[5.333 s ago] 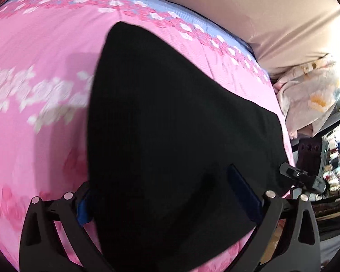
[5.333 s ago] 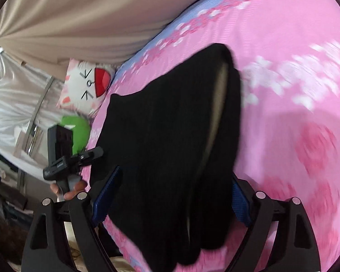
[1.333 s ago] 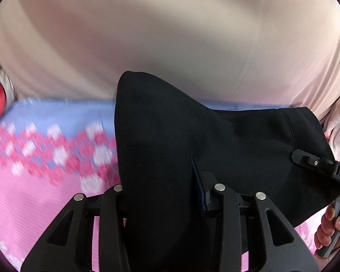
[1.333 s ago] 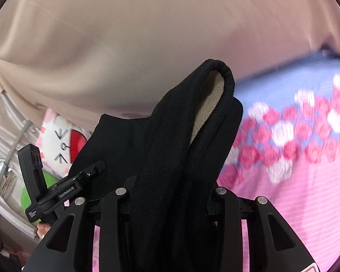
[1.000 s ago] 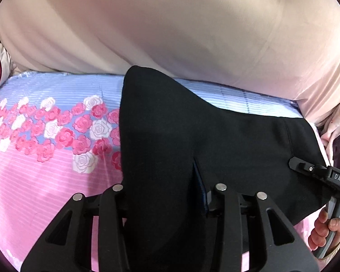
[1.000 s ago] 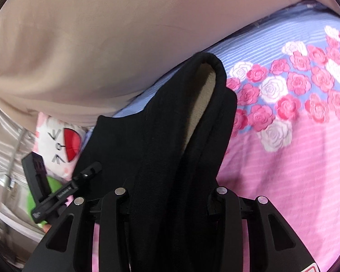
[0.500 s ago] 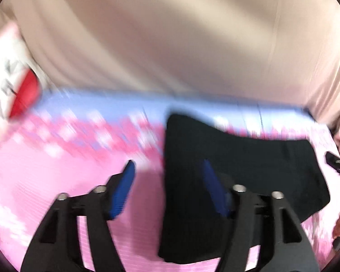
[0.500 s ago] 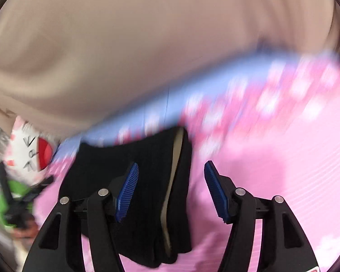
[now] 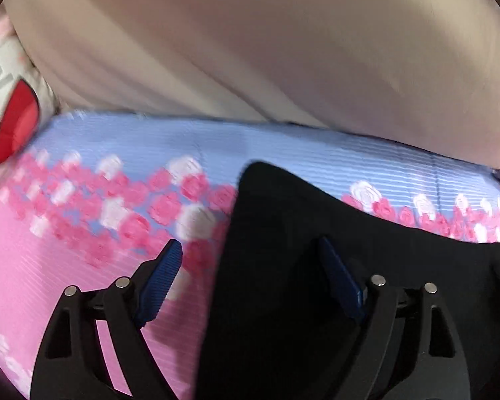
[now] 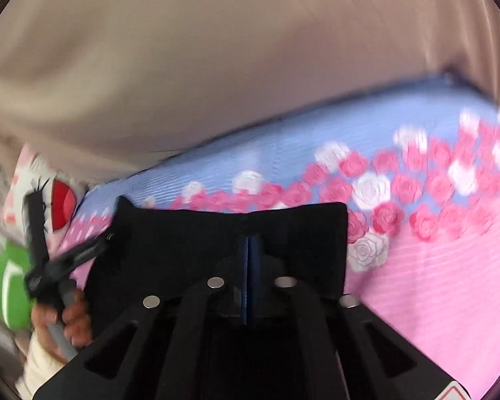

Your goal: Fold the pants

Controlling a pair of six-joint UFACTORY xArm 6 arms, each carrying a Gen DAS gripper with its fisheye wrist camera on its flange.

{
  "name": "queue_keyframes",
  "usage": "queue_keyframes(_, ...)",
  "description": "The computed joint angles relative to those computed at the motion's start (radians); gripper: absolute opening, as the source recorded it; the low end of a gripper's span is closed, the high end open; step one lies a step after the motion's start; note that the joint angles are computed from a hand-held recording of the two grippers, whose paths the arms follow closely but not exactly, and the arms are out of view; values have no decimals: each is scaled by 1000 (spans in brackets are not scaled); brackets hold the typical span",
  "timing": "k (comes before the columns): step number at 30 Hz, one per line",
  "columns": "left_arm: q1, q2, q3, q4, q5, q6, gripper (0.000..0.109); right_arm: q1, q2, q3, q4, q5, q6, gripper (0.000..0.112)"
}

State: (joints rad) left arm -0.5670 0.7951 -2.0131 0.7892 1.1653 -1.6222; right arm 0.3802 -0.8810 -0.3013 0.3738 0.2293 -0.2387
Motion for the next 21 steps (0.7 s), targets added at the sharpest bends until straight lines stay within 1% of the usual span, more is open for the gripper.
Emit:
queue_keyframes(1, -7, 10, -18, 4, 27, 15, 82, 16, -69, 47, -12, 5, 3, 10)
queue_keyframes(2, -14, 18, -31, 11, 48, 32, 82, 12, -112, 70, -59, 18, 27, 10)
queue_keyframes(3, -22, 26, -46, 16, 71, 43, 82, -1, -127, 92, -120, 22, 68, 9)
queue_keyframes(4, -26, 25, -46, 21, 82, 43, 82, -30, -113, 98, -139, 28, 67, 0)
queue_keyframes(5, -28, 13, -25, 25, 70, 34, 82, -50, -110, 112, -116, 37, 52, 0)
queue_keyframes(6, -34, -9, 3, 28, 61, 21, 82, -68, -150, 125, -51, 62, 11, 0)
queue_keyframes(7, -40, -10, 3, 31, 63, 15, 81, -93, -217, 138, -16, 123, -18, 6)
queue_keyframes(8, -49, -28, 22, 37, 62, 3, 81, -88, -283, 149, -24, 165, -14, 10)
queue_keyframes(10, -64, -52, 52, 52, 59, -14, 81, -73, -443, 196, -71, 234, 5, 11)
queue_keyframes(11, -73, -59, 61, 61, 64, -20, 81, -72, -486, 210, -97, 263, 27, 11)
queue_keyframes(12, -84, -74, 80, 69, 67, -30, 81, -76, -512, 225, -112, 287, 37, 11)
queue_keyframes(13, -87, -84, 94, 71, 63, -37, 81, -84, -506, 238, -133, 292, 52, 11)
queue_keyframes(14, -93, -94, 107, 71, 61, -46, 81, -82, -458, 243, -143, 260, 59, 9)
queue_keyframes(15, -98, -101, 117, 72, 59, -51, 81, -91, -434, 254, -111, 237, 30, 7)
queue_keyframes(16, -104, -105, 124, 72, 64, -54, 81, -101, -444, 259, -66, 238, -3, 7)
queue_keyframes(17, -110, -107, 127, 69, 72, -54, 81, -114, -464, 249, -50, 281, -3, 7)
queue_keyframes(18, -115, -109, 128, 66, 77, -54, 81, -122, -510, 246, -61, 325, 12, 12)
queue_keyframes(19, -120, -122, 148, 62, 74, -62, 81, -127, -580, 260, -81, 356, 28, 29)
queue_keyframes(20, -123, -133, 165, 59, 67, -69, 81, -134, -629, 272, -93, 378, 37, 42)
queue_keyframes(21, -127, -151, 193, 45, 54, -72, 82, -150, -696, 289, -103, 409, 45, 62)
